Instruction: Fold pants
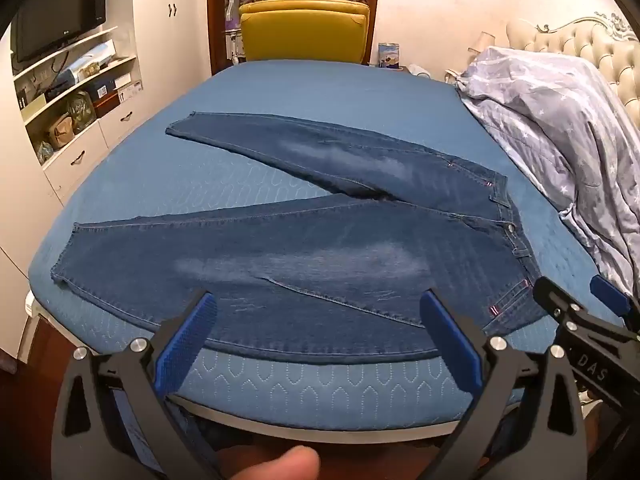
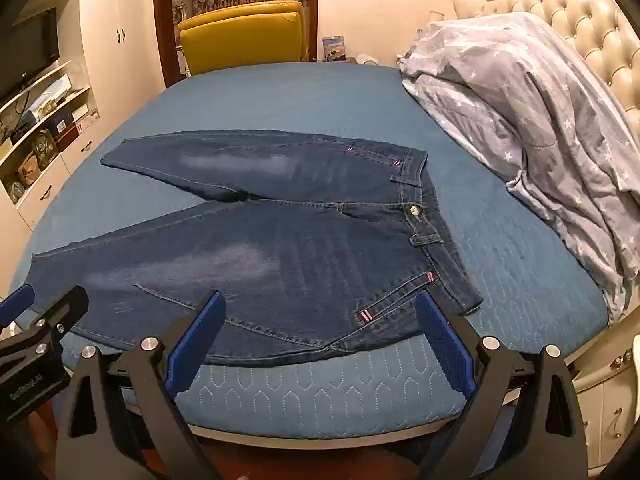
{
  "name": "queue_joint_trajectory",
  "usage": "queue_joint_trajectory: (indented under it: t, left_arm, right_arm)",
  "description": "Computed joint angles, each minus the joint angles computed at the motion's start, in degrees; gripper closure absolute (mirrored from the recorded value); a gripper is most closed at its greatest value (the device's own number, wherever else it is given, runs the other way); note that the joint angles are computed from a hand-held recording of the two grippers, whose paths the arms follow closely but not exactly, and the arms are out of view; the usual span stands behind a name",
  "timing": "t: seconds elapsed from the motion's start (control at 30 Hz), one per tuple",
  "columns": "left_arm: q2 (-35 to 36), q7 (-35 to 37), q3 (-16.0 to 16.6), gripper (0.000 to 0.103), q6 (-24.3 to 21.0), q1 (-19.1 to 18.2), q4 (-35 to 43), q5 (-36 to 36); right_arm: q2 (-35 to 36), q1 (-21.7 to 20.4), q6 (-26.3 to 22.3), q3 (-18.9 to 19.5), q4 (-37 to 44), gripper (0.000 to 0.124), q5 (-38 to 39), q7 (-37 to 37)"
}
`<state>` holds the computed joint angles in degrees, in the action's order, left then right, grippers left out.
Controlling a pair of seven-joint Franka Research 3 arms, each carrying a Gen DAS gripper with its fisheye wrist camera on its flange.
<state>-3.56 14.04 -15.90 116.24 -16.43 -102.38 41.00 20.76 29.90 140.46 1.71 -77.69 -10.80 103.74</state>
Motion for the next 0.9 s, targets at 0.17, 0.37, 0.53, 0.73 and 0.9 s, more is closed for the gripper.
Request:
queue_joint_trajectory:
  t: [0.17,0.37,0.53,0.73,0.9]
  left_arm:
    - [0.38,0.44,0.12,0.001,0.25,0.02,0.54,-0.72]
    - [0.79,0.38,0.52,0.001,2.12,-0.17,0.45,-0.73]
    - [0.42,0.37,0.56,0.001,3.10,0.18,-0.27,-1.04]
    - [0.30,0.64,0.44,0.001,3.15,0.37,-0.43,-1.25]
    - [0.18,0.54,0.46,0.001,3.48,0.45,-0.72,-1.60]
  right_arm:
    - [1.15,-0.76,-0.99,0.06,1.95,0.032,1.82,-1.14]
    - [1.28,0.57,-0.02,-0.62,1.02,0.032,-0.91,0.55]
    - [1.36,0.72,0.01,-0.64,1.11,0.032,-1.44,0.48]
    - [1.18,0.71,0.30,-0.74,0.75,0.032,-1.31,0.68]
    - [1.03,0.41,0.35,-0.49,0.67,0.032,-0.86,0.36]
